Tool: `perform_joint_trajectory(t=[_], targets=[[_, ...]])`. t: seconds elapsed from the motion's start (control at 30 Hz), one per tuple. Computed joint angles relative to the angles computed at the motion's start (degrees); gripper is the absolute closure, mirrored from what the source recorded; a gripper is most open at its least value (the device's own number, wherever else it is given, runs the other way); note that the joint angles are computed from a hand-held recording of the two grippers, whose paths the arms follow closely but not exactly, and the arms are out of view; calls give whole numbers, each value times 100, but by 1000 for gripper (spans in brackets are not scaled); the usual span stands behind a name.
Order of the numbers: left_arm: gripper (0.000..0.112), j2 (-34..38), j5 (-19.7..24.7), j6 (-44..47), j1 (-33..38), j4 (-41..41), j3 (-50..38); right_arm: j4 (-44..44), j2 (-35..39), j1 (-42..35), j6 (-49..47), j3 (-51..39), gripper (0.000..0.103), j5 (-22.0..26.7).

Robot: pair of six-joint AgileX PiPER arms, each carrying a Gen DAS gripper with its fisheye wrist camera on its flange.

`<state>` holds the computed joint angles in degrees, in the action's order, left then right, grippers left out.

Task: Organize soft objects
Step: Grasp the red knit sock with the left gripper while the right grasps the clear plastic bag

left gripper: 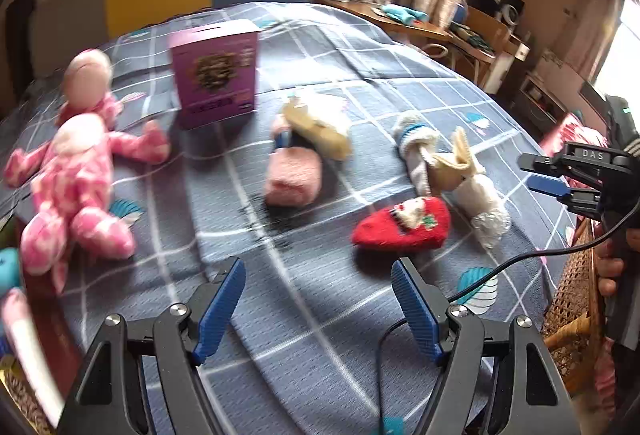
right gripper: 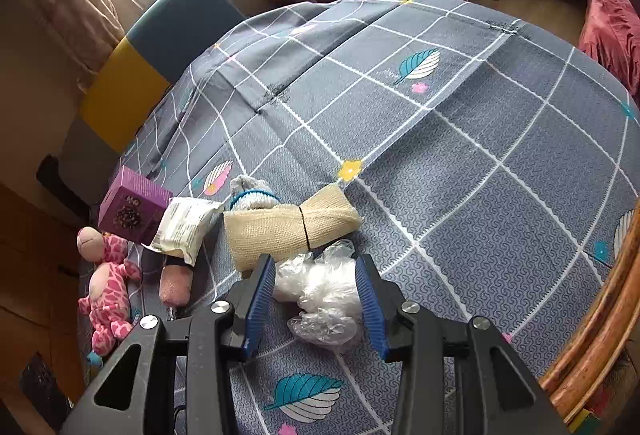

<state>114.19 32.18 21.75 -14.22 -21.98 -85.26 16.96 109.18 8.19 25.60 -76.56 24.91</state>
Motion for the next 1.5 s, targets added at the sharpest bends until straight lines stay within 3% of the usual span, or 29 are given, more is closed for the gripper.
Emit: perform_joint_trajectory(t=[0.27,0.43,0.63,0.67,0.77,0.87,1.03,1.2,1.37,1.43,1.5], targets=[[30,792,433,-81,-598,672,-1136,1014,94,-138,-977,-10,61,55],[13,1265,795,17,-839,788,-1807,1356,138,-169,-1349,-33,61,105],[13,1968,1182,-414,-995,1058,-2793,1558,113,-207,-1496,52,61,24],[15,2069,1244,-457,-984,1019,-2931,1599,100,-215,-1510,81,61,-1],[50,2490,1767,-463,-857,640,-3535,1546,87,-204,-1434,99,61,-36],[60,2303,1498,-206,-716,175,-3103,1351,109,-192,-1244,41,61,47],[72,1807,1297,261,-471,-473,-2373,864,493,-197,-851,-614,61,844],[94,1295,1051,954,-210,-1094,-1473,-272,1108,41,-176,-1804,60,2054],[93,945,891,1358,-43,-1431,-801,-1070,1663,255,78,-2896,42,3028],[85,974,940,1398,31,-1546,-727,-1306,1953,318,97,-3420,39,3430],[67,942,854,1432,51,-1578,-621,-1341,2364,343,-18,-4094,38,3961]])
